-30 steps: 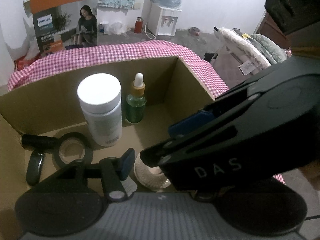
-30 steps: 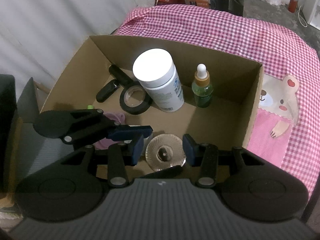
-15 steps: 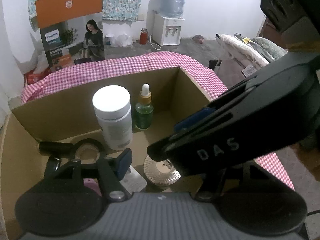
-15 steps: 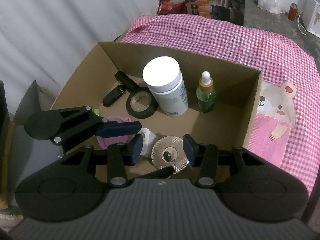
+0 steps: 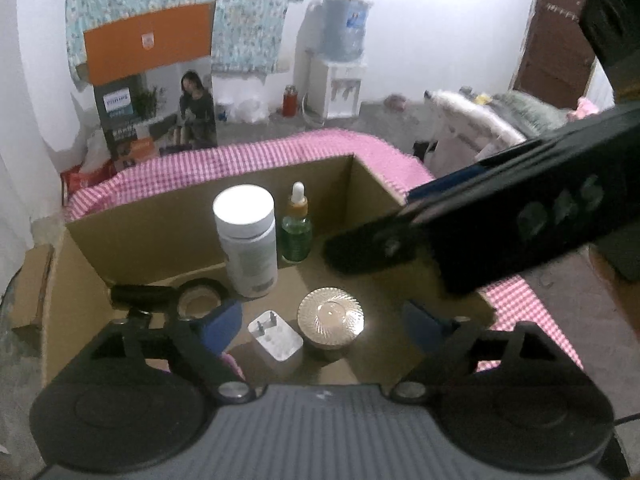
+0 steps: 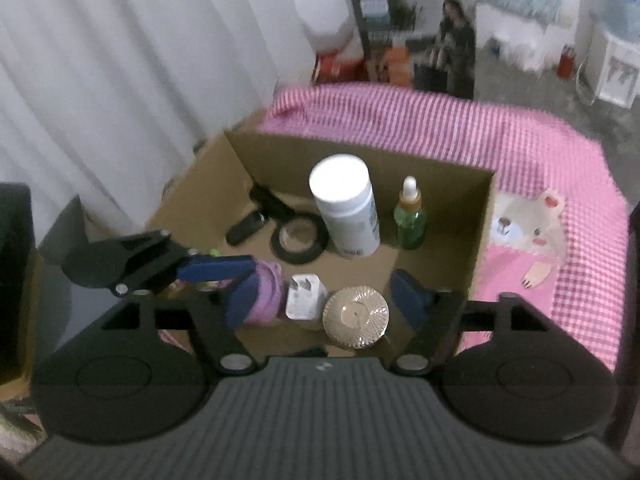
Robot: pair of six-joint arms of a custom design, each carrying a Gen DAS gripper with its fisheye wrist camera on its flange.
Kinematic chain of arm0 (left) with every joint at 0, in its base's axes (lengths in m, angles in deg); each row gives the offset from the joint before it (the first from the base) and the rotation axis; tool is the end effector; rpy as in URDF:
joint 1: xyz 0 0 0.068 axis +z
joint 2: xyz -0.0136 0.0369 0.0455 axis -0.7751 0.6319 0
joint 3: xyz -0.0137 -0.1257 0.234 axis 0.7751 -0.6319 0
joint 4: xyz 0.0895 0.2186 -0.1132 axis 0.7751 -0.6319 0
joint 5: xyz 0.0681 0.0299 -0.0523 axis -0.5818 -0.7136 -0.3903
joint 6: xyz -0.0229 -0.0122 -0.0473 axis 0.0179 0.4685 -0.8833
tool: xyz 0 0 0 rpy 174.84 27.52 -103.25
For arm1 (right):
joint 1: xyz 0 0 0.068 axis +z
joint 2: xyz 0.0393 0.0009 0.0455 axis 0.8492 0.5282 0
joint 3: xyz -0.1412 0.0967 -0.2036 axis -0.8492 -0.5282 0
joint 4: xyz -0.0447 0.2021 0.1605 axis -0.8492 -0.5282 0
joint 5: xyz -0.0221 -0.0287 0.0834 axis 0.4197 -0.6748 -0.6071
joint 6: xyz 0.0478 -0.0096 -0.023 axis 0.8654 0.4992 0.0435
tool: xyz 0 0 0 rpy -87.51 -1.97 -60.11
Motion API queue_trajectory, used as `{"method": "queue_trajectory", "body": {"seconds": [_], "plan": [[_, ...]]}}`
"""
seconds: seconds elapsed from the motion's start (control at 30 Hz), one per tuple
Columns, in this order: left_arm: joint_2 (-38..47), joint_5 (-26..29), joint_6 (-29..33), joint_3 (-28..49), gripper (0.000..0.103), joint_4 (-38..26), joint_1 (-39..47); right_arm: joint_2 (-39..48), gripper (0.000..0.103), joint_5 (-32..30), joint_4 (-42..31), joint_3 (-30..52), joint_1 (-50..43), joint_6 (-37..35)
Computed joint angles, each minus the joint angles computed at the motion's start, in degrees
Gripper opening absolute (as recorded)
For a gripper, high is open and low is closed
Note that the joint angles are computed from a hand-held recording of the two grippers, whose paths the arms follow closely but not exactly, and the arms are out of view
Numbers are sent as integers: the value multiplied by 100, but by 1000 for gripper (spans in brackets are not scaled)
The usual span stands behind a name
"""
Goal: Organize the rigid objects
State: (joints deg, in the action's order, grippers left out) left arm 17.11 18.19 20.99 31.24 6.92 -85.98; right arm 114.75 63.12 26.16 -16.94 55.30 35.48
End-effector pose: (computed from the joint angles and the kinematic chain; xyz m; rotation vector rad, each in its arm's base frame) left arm 0.2531 -0.1798 0.2350 0.6828 2.3026 -0.3521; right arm 0.2151 0.0036 0.2951 -0.1951 2.4342 0.4633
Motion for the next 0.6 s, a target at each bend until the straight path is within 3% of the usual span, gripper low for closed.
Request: {"method": "queue_trajectory", "body": {"seconds": [0.07,0.13,0.23,0.37,0.47,0.53,0.6], "plan": [[-435,-38,22,-284,99,26,17,-653,87,54,97,-295,-37,230],[-858,-238,-21,-494,103,-48,-4,-1403,98,276,143,-612,54,610],[-1287,-910,-122,-601,103,-345,-210,-2408,102,977,163,-1028,487,1207],[-1739,-1607,-464,-801,103,-574,-297,-3412,102,3153,-40,-1433,2202,2413],[-1964,-1742,-897,-939,103,-731,-173,-3520,102,5145,-576,-1528,4113,3817],[-2077,-1665,-1073,-1036,103,-837,-29,-3434,102,5941,-1006,-1565,5001,4695],[-2139,-1506,-1070,-1134,103,-914,143,-3316,102,6351,-1372,-1617,5555,5468]]}}
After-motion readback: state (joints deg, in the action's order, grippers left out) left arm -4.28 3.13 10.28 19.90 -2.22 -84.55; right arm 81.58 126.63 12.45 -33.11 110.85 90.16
